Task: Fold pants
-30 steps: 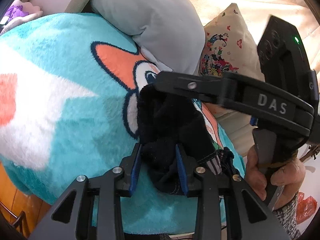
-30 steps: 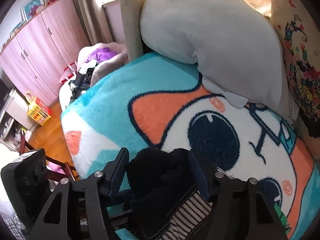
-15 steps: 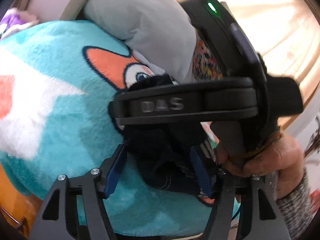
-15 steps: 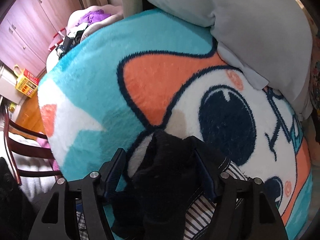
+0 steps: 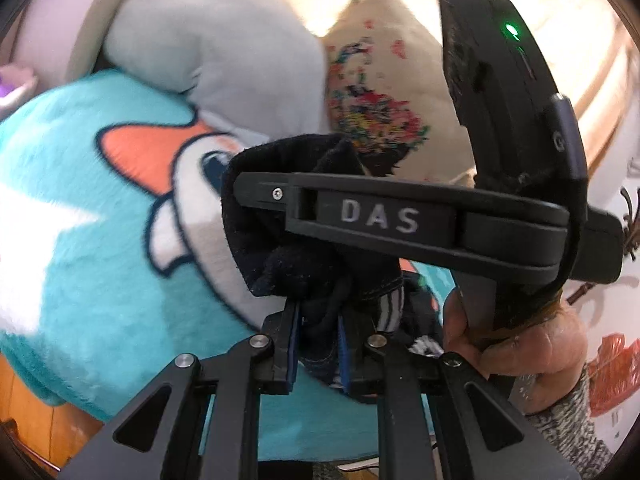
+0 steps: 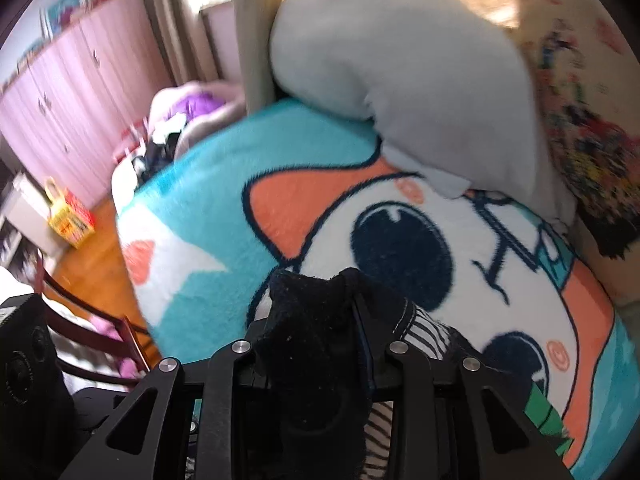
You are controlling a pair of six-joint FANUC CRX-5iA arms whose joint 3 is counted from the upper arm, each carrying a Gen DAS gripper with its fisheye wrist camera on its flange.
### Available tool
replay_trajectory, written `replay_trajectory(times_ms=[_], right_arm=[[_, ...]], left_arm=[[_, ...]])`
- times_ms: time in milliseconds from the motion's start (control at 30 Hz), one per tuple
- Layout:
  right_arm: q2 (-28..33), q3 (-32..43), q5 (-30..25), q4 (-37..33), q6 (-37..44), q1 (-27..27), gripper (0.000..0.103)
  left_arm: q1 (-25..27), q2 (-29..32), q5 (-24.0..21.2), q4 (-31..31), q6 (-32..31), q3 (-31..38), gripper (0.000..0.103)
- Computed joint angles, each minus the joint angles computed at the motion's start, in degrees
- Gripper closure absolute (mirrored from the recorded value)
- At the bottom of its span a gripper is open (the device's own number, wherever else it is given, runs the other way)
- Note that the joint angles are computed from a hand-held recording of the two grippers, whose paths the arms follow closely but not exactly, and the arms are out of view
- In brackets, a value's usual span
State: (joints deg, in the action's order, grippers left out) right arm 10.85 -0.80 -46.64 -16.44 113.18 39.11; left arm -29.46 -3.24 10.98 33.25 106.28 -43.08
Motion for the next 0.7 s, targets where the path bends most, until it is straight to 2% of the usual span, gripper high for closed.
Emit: replay_trajectory(times_ms=[100, 300, 433, 467, 633, 667, 700], right_arm=[[-2.8, -0.8, 0.2, -6.2, 3.7, -3.9, 0.071], [-7.1, -1.9, -1.3, -18.7, 10.8, -15.1, 0.071], [-6.7, -1.2, -4.2, -26.4, 14.7, -23.8, 0.070], [-6.3, -1.1, -4.7, -27.7, 15.2, -25.7, 0.070], [-3.9, -1.5, -5.5, -33.5, 17.4, -33.9, 0.068], [-3.6, -2.2, -4.1, -33.5, 16.9, -34.9, 0.066], [-3.4, -2.8, -2.9, -32.8, 16.1, -35.4, 0.058]], left_arm=[[-2.7, 1.5, 0.6, 5.9, -7.9, 2.1, 0.088], [-3.5, 6.4, -3.9, 2.6, -9.8, 10.2, 0.088], [-4.7, 11.5, -7.2, 0.4, -10.6, 16.7, 0.088], [-5.5, 12.6, -7.1, 2.6, -13.0, 17.4, 0.088], [-11.1, 19.1, -5.7, 24.6, -34.8, 20.6, 0.087], [-11.8, 19.9, -5.9, 27.0, -37.0, 21.0, 0.085], [-12.2, 20.7, -6.3, 29.2, -38.8, 21.5, 0.084]])
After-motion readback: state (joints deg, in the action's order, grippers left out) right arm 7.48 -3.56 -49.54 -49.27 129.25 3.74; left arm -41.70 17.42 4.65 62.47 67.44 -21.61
